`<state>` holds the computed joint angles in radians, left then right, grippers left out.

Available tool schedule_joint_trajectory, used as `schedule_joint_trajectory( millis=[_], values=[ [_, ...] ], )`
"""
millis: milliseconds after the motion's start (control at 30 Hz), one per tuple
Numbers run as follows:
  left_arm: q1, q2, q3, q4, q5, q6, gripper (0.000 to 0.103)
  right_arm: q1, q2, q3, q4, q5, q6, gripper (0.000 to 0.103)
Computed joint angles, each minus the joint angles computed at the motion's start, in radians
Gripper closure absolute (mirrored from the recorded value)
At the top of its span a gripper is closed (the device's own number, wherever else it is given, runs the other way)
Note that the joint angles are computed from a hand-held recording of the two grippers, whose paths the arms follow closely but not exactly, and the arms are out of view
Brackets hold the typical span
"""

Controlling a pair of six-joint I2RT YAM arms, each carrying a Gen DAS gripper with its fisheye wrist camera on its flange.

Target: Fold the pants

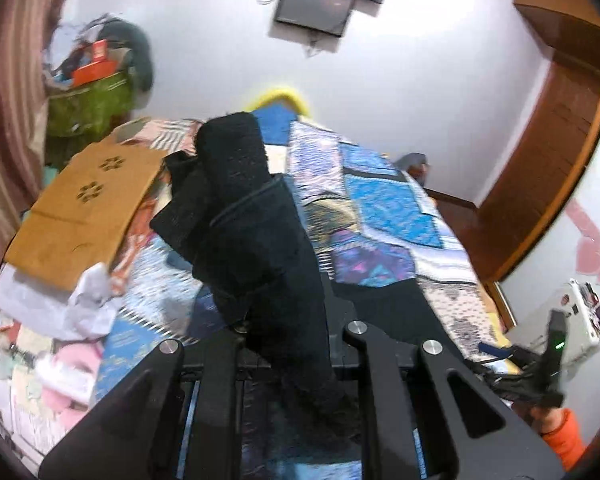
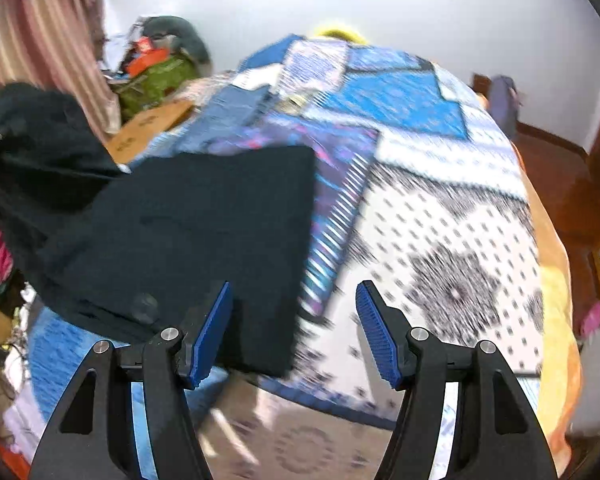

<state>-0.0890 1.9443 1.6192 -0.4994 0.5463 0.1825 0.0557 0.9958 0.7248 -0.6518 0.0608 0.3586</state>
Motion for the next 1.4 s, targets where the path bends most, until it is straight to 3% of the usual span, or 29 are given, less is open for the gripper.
schedule_joint_trajectory(
  millis=[167, 367, 500, 833, 933, 1000, 1100, 1267, 1400],
  values=[
    [-0.088, -0.014, 0.028, -0.01, -0.015, -0.012, 0.091, -0.078, -0.067, -0.101, 0.049, -0.108, 0.016, 0.043],
    [-0.197, -0.007, 0.055, -0.033, -0.015, -0.011, 0.092, -0.034, -0.058, -0.11, 0.089, -0.071, 0.023, 0.043],
    [-0.283, -0.018, 0.011, -0.015, -0.031, 0.029, 0.092, -0.077, -0.065, -0.127, 0.104, -0.121, 0.009, 0.043],
    [-0.452, 0.104, -0.03, -0.082, -0.146, 0.14, 0.089, -0.073, -0.108, -0.131, 0.073, -0.129, 0.017, 0.043],
    [-0.474, 0.115, -0.029, -0.099, -0.175, 0.18, 0.081, -0.065, -0.151, -0.13, 0.035, -0.124, 0.012, 0.043],
    [-0.481, 0.113, -0.028, -0.104, -0.174, 0.199, 0.052, -0.06, -0.169, -0.127, 0.011, -0.124, 0.017, 0.043],
    [-0.473, 0.046, -0.087, -0.053, -0.122, 0.196, 0.03, -0.041, -0.192, -0.118, -0.027, -0.112, 0.034, 0.043],
    [-0.423, -0.013, -0.077, 0.011, -0.117, 0.181, 0.019, 0.022, -0.221, -0.109, -0.071, -0.075, 0.074, 0.042],
    [-0.368, 0.106, 0.085, 0.012, -0.203, 0.161, 0.009, 0.058, -0.223, -0.109, -0.081, -0.061, 0.089, 0.042]
  ],
)
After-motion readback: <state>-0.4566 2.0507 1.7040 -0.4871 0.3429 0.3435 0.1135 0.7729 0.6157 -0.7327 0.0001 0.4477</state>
